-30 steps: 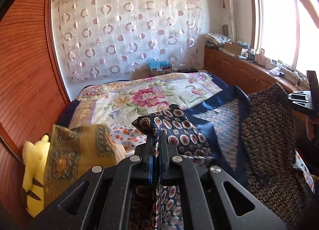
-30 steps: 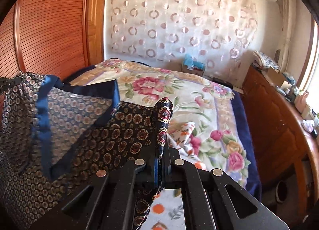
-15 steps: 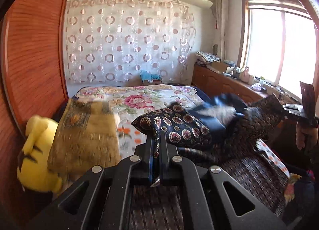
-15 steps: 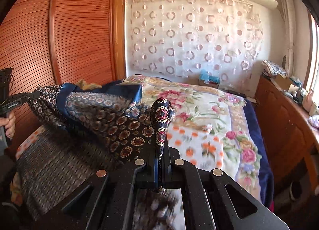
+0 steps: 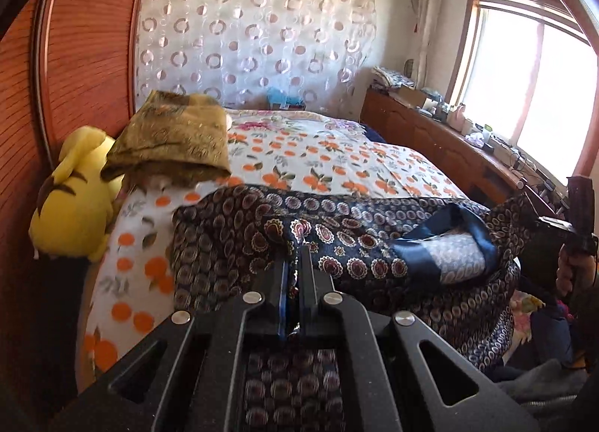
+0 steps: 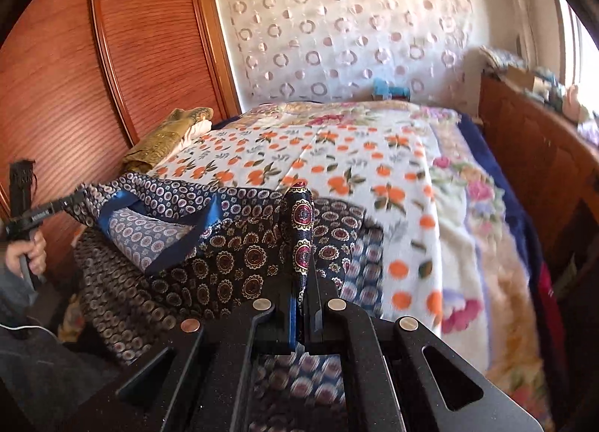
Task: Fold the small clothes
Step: 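Carry the held hem with both grippers over the shirt, lay it down, release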
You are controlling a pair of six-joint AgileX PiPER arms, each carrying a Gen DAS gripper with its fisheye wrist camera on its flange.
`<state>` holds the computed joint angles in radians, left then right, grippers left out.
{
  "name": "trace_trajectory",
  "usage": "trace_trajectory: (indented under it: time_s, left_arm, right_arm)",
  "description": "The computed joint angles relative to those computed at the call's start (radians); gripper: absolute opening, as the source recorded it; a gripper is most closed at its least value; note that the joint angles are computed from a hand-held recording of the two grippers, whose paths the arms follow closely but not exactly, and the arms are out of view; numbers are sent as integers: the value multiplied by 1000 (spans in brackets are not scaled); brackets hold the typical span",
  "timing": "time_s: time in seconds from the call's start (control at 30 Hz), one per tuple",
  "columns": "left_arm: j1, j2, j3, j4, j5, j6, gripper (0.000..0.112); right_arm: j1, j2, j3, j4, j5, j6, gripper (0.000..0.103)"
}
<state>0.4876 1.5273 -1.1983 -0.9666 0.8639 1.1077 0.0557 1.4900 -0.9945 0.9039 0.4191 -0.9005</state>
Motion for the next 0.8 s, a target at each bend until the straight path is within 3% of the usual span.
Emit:
trace_trajectory:
  time_s: [0.1,0.17,0.4,0.47,0.57,0.73,0.8]
  left_arm:
    - [27,-11,22,19,8,12,5]
    - [25,-24,42,46,-5,0,5]
    - [38,-56,79,94,-24,-11,6]
    - [39,-71,82,110,-39,-21,26]
    - [65,-84,74,79,-15,8,46]
    - [52,-82,45,77,-35,-8,68]
    - [29,-73,41,70,-52,-11,68]
  right_arm:
    - [-28,2,9,-21,37,2,2]
    - [-10,6,-28,-139,55,117,2]
    - [32,68,-126,-318,106,311,2]
    - [32,54,-137,-360,134,358,5]
    - [38,61,-165,-380,152,373,7]
    - [45,31,-198,-411,156,400,24]
    - [49,28,-218,-423,149,410,31]
